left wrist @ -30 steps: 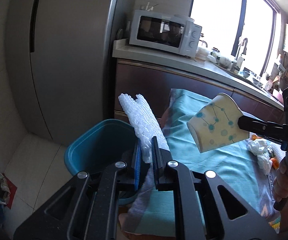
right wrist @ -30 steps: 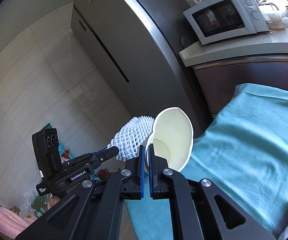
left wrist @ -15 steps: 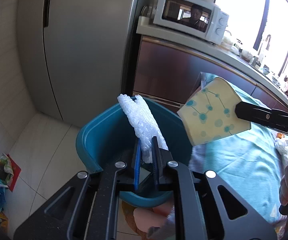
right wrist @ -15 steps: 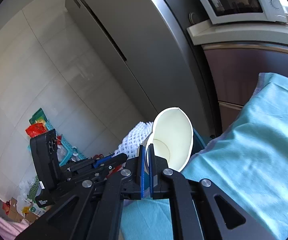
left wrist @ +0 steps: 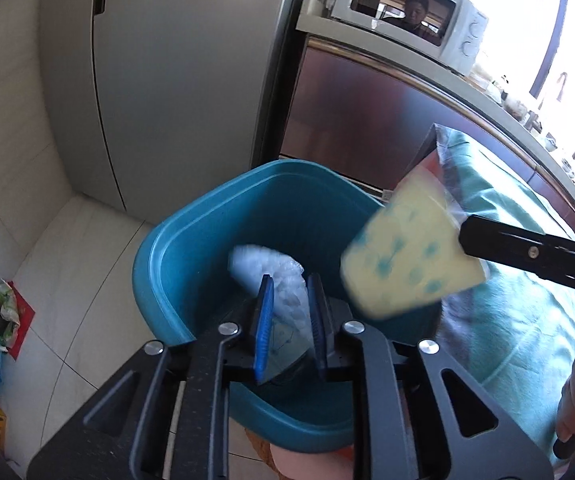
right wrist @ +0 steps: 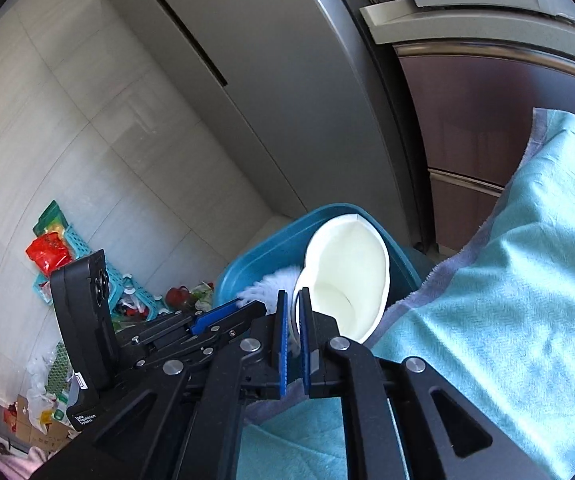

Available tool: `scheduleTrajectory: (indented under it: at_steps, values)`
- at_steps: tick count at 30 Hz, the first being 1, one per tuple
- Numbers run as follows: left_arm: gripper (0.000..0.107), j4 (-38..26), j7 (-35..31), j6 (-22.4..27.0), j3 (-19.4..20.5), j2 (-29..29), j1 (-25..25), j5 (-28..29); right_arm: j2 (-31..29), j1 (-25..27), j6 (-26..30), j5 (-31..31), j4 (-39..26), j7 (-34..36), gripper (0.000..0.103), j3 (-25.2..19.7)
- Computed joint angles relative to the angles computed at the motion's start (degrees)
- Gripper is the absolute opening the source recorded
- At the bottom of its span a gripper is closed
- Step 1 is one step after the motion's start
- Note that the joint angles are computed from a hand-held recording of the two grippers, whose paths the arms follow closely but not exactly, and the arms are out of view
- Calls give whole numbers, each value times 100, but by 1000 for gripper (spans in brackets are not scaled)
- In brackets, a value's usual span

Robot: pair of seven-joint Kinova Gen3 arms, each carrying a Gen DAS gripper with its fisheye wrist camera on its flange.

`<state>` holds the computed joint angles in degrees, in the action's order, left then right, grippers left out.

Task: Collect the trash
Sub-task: 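Carry the foam net and cup to the teal bin and open both tools, then swing both open tools back over the table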

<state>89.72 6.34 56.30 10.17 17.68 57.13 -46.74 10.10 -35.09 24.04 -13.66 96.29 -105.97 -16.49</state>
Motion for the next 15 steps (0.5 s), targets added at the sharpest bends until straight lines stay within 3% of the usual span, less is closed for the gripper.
scheduleTrajectory:
  at_steps: [3,12,15]
  values:
    - [25,-29,72,13,-32,75,8,-10,-13,-71,20,113,15,-174,19,71]
    - [40,-277,300,487,-26,110,447,-575,-540,116,-249,-165,498,220,21,-56]
    - [49,-437,287,665,34,124,674,-915,-881,130,-386,-239,780,348,26,-35]
